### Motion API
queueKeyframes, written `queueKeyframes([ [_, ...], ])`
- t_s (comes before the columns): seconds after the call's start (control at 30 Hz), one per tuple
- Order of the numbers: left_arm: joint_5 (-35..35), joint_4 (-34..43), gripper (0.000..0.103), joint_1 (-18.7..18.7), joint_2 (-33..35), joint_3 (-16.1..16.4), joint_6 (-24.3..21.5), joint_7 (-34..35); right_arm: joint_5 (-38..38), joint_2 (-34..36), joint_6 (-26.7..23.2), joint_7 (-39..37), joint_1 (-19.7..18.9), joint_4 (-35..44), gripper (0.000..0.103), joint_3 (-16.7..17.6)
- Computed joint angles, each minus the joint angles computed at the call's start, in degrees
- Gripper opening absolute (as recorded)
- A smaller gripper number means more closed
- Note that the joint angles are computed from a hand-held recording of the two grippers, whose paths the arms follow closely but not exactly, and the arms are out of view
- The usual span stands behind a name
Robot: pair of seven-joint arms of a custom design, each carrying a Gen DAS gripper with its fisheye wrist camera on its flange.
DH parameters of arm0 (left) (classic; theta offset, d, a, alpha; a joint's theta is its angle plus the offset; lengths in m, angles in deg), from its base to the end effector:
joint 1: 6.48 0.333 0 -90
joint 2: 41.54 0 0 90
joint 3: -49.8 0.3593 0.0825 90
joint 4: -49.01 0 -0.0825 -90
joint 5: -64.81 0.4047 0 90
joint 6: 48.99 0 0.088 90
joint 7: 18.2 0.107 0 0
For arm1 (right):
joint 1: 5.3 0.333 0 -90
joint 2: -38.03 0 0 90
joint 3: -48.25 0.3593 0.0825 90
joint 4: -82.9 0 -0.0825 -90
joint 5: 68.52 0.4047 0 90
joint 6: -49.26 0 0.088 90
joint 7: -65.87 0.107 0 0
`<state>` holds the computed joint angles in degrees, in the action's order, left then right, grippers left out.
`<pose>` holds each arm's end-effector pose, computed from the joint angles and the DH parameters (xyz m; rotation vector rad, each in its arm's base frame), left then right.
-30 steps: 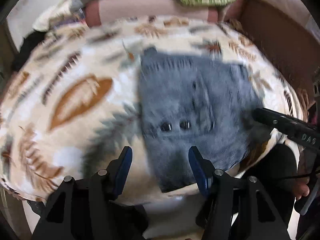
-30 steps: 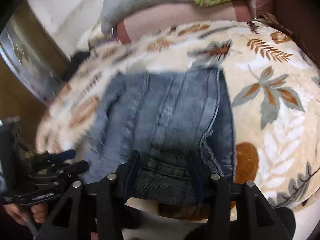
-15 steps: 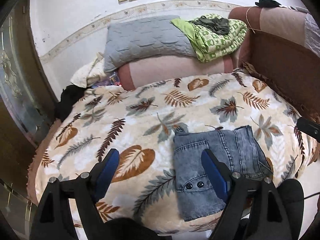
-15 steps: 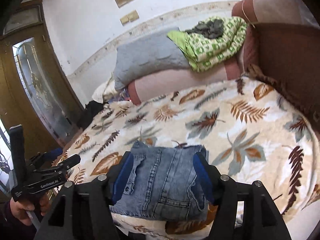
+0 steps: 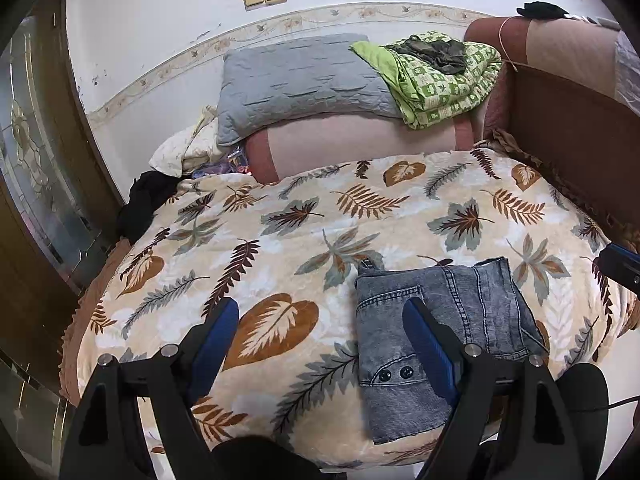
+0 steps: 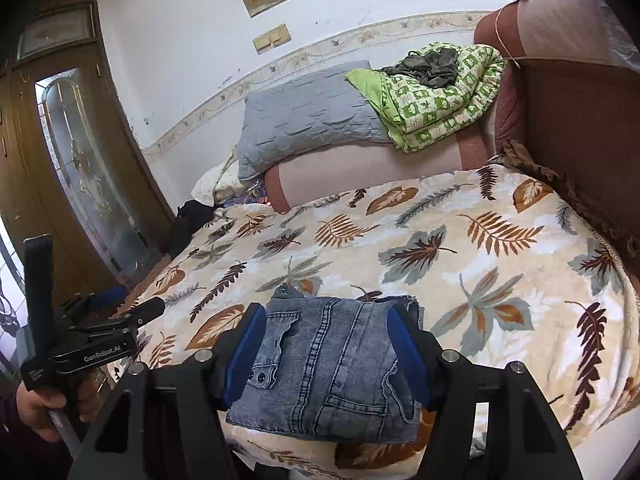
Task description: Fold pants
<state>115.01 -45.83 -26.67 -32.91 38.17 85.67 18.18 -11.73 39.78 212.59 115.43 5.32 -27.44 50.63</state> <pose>0.5883 -0.3401 0.6224 -1.5774 1.6908 -0.5985 0.6229 0.0974 0.5930 -1.5737 1.4278 -0.3882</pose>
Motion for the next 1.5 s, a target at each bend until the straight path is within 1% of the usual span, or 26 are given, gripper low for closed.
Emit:
queueKeyframes([
  [0.43, -1.36, 0.84, 0.084, -0.10, 1.35, 0.32, -1.28, 1.38, -4.45, 1.43, -0.69, 4.26, -0.40, 0.60, 0.067, 0.03],
  [0.57, -2.77, 0.69, 0.084, 0.19, 1.92, 0.46, -1.36, 2.35, -8.29, 2.40, -0.66, 7.63, -0.56, 0.57, 0.067, -0.07],
  [0.63, -4.03, 0.30, 0.084, 0.38, 2.53, 0.56, -2.16, 3.08, -10.97, 3.00, -0.47, 10.16, -0.60, 0.25, 0.067, -0.20],
  [0.7, -6.21, 0.08, 0.084, 0.49, 3.65, 0.48, -4.16, 4.36, -13.64, 3.98, -1.52, 13.22, -0.82, 0.20, 0.067, -0.41],
  [0.83, -12.42, 0.06, 0.084, 1.27, 6.36, 0.08, -5.49, 9.11, -15.54, 6.87, -5.45, 16.63, -1.55, 1.13, 0.067, 0.01],
  [0.93, -12.59, 1.89, 0.084, 0.84, 8.64, 1.03, -5.75, 9.37, -15.58, 9.40, -6.42, 17.03, -1.94, 3.15, 0.067, 0.86],
  [1.0, -13.59, 4.75, 0.084, 1.14, 10.84, 1.55, -5.28, 10.27, -16.32, 11.65, -6.64, 17.49, -1.99, 5.83, 0.067, 1.28],
  [1.1, -15.68, 10.78, 0.084, 1.10, 14.89, 2.29, -7.11, 12.56, -13.34, 15.29, -7.82, 14.93, -3.44, 10.65, 0.067, 3.30],
  [1.13, -16.64, 12.93, 0.084, 1.26, 16.40, 2.39, -6.86, 13.48, -13.34, 16.82, -8.76, 15.17, -3.61, 12.62, 0.067, 3.45],
  [1.2, -17.68, 15.77, 0.084, 1.09, 18.46, 2.87, -6.44, 14.58, -15.46, 19.97, -9.64, 17.86, -3.05, 16.21, 0.067, 2.89],
  [1.33, -15.82, 23.50, 0.084, -1.21, 23.79, 5.32, -7.57, 14.20, -18.85, 23.89, -9.79, 22.65, -2.54, 20.40, 0.067, 2.45],
  [1.4, -16.19, 29.52, 0.084, -1.92, 27.69, 5.97, -9.96, 15.86, -19.92, 25.34, -10.20, 24.01, -2.84, 22.28, 0.067, 2.77],
  [1.5, -18.34, 40.13, 0.084, -2.82, 34.23, 6.85, -15.68, 19.06, -23.12, 27.63, -11.90, 26.92, -2.63, 25.60, 0.067, 2.12],
])
